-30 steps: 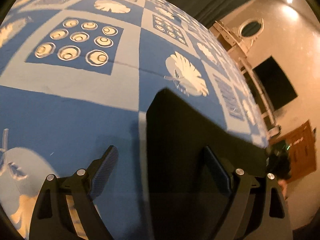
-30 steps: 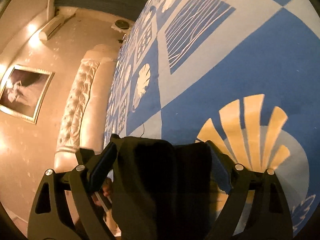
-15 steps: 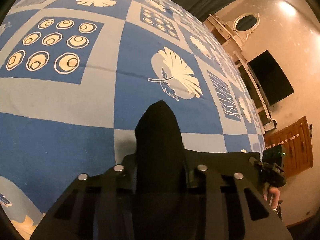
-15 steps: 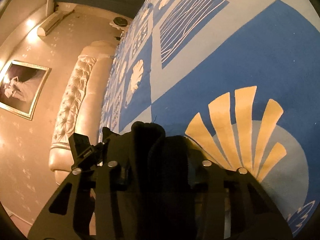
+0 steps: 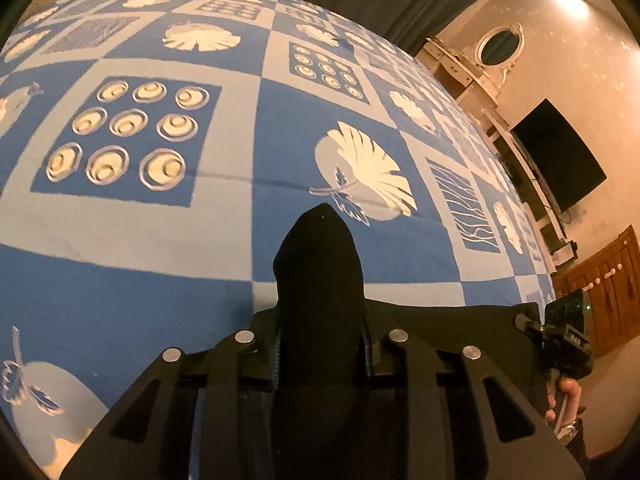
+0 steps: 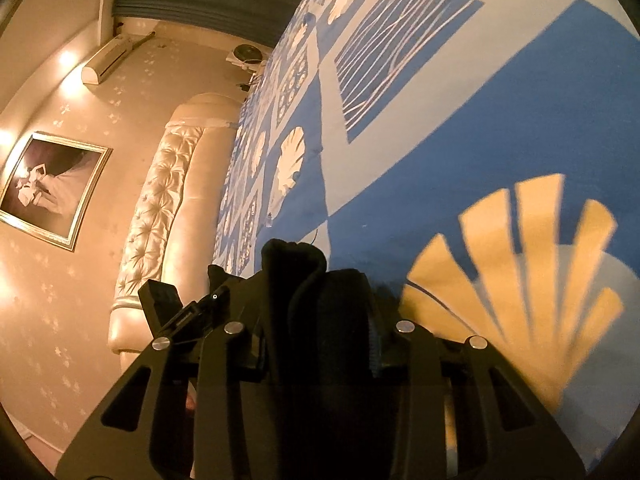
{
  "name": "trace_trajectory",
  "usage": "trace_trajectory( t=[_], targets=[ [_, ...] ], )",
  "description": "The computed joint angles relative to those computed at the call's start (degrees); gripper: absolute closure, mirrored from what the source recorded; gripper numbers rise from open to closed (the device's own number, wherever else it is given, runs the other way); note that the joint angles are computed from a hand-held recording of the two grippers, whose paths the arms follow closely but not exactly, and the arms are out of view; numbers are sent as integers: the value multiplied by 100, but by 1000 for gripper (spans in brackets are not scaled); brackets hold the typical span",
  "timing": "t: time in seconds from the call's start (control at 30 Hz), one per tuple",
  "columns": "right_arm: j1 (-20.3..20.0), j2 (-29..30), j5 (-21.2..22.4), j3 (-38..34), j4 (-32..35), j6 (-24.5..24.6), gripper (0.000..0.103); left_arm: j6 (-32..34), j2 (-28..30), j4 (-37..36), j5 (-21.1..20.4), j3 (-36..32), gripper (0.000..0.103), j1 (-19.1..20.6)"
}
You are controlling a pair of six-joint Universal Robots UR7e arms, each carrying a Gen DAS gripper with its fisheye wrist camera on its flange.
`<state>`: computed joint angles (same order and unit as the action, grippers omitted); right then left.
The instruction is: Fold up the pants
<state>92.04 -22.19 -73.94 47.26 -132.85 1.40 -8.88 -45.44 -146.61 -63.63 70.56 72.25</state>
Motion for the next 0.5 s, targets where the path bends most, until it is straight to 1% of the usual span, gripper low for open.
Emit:
trace_trajectory(
  t=[0.2, 0.33, 0.4, 0.5],
  targets=[
    [107, 553, 116, -801, 320, 92, 69, -11, -65, 56, 85, -135, 74, 113],
    [183, 1016, 194, -1541, 699, 132, 69, -29, -125, 124, 136, -230, 74, 212],
    [222, 1244, 211, -1912, 887, 148, 69, -55, -140, 176, 127, -318, 74, 281],
    [245, 1471, 232, -2288, 1071, 171, 69, -157, -123, 318, 53, -470, 74, 388]
  ],
)
